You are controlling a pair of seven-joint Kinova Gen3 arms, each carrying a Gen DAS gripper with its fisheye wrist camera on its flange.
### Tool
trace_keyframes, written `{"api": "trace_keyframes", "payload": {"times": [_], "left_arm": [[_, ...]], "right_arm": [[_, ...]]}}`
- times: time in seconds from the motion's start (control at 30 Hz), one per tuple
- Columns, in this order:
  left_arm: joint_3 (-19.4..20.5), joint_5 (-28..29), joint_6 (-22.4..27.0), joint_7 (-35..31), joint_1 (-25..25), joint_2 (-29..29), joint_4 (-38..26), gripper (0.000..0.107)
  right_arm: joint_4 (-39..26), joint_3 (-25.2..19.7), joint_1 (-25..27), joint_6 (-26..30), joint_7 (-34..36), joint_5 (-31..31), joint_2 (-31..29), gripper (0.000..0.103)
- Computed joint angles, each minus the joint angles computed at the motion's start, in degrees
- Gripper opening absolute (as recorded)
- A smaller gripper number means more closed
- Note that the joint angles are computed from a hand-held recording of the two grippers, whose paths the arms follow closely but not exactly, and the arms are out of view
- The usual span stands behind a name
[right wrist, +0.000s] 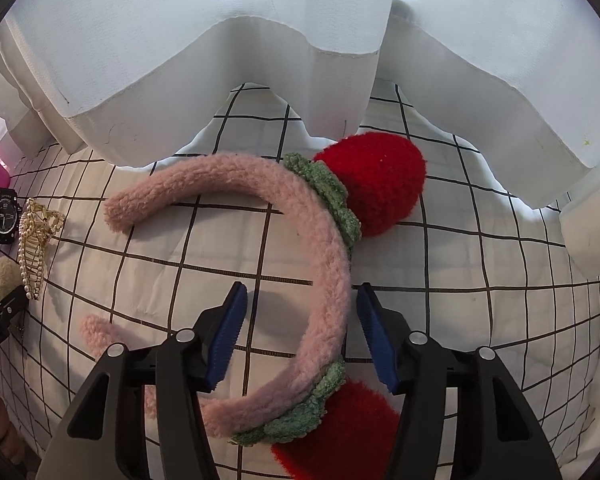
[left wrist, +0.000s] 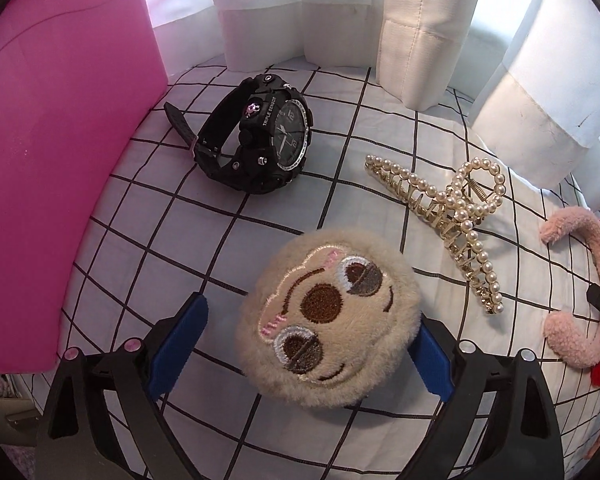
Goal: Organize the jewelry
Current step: 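Close the left tool on the plush pouch while the right tool grasps the headband, then lift the plush pouch with the left tool while the right tool carries the headband to the tub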
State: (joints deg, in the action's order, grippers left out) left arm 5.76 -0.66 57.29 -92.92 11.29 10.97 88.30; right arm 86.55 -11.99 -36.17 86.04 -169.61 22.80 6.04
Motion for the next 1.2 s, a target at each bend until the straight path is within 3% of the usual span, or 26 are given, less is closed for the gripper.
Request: {"api": "trace_keyframes", "payload": {"times": [0.03, 0.13, 0.2, 0.67, 1.2], "left_arm": [[0.16, 0.8, 0.13, -0.66, -0.28, -0.42, 0.21, 0.08], [0.38, 1.96, 0.55, -1.83, -0.57, -0.86, 0.23, 0.066], [0.28, 2.1, 0.77, -1.96, -0.63, -0.89, 0.18, 0.064], [-0.25, 5.05, -2.2, -6.26, -2.83, -5.07, 3.27, 0.053], [-1.15, 7.54, 1.88, -7.62, -4.69, -11.02, 0.56, 0.052]], "right_arm": [[-0.14, -0.11, -0.13, 0.03, 0.06, 0.07, 0.07, 0.039], [-0.56, -0.21, -0.56, 0.27, -0.56, 0.14, 0.41, 0.027], [-0.51, -0.2, -0.78, 0.5, -0.84, 0.15, 0.36, 0.016], [-0.37, -2.32, -3.64, 0.08, -4.12, 2.64, -1.23, 0.011], [-7.23, -4.62, -7.78, 6.33, -3.97, 9.61, -2.91, 0.011]]}}
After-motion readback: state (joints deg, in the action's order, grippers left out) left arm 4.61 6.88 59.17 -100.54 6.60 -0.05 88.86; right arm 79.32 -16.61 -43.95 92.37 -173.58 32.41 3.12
